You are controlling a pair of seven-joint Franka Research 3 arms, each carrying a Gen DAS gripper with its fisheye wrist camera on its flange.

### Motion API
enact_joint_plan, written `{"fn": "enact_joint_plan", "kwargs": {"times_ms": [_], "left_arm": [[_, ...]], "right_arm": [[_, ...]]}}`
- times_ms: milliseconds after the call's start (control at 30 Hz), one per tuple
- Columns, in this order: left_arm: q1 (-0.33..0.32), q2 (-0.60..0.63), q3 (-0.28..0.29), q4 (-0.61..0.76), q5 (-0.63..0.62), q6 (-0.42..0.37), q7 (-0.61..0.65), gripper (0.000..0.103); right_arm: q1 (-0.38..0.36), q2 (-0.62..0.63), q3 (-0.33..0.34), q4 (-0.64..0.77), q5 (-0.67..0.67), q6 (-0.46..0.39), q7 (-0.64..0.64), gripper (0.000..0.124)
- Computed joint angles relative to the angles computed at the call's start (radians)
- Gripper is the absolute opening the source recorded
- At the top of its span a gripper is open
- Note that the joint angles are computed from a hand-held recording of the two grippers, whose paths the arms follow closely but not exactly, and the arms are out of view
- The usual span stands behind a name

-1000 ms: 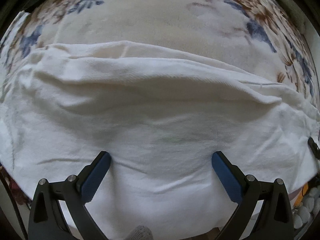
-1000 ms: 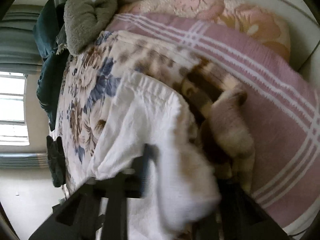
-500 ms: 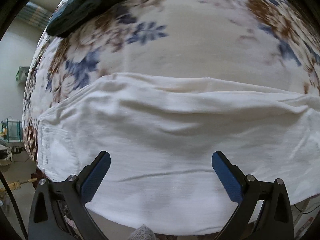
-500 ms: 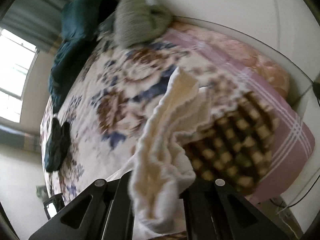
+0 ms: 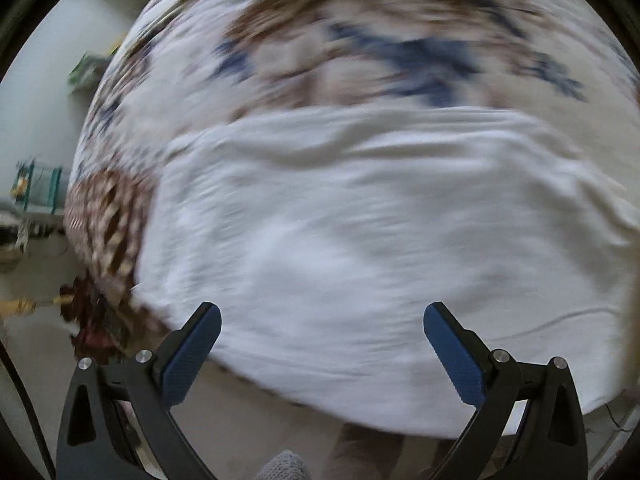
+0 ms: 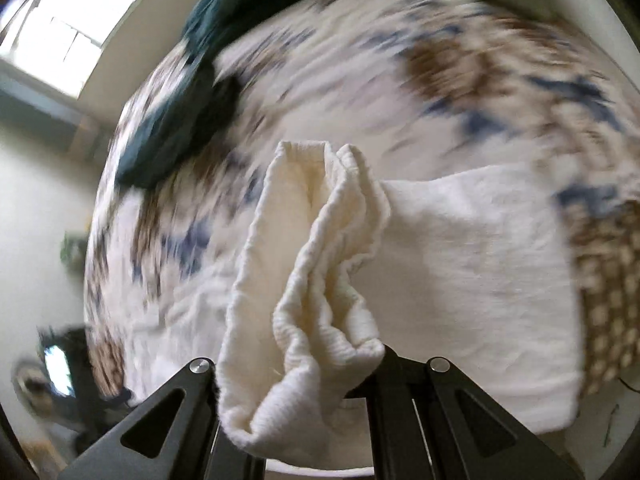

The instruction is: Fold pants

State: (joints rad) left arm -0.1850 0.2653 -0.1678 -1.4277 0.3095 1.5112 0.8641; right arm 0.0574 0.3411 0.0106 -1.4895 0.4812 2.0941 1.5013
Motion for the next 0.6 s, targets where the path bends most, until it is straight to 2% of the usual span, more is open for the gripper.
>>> {"fn": "enact_joint_plan", "kwargs": {"times_ms": [133,167,233,300,367,467,533,600], "left_arm": [[0.058,-0.115,0.03,-0.155,-0.017,0.016,-0.025,0.103],[0.075,-0.142,0.036,-0.191,-0.031,0.032,-0.031,0.103],[0.098,-0.181,0.042,-0.237,-0.048,0.052,-0.047,0.103],[0.118,-0.213,0.047,-0.269,-0.081,0.09,-0.056,0.103],[0.131,-0.232,0.048,-0.282,-0.121,0.134,-0.074,0.103],[0.148,-0.251,0.051,-0.299,-0.232,0.253,-0.075,0.103],[0.156,-0.242,0.051,-0.303,-0.343,0.337,-0.037,0.103],[0.158,-0.211,0.044,-0.288,-0.436,0.381,0.007,0.103]], "right_arm": [[0.094,-0.034,0.037,-0.091,-0.091,0.038,-0.063,0.006],[0.113,-0.024,0.042,-0.088,-0.114,0.011,-0.064,0.006],[0.146,-0.032,0.043,-0.107,-0.168,0.006,-0.084,0.006],[0.16,-0.016,0.045,-0.07,-0.198,-0.069,-0.107,0.018],[0.12,0.008,0.052,-0.005,-0.096,-0.21,-0.121,0.047],[0.07,-0.028,0.031,-0.007,0.009,-0.277,-0.088,0.068],[0.042,-0.062,0.004,-0.028,0.033,-0.29,-0.028,0.069],[0.016,-0.066,-0.027,-0.022,0.01,-0.304,0.043,0.069]]}}
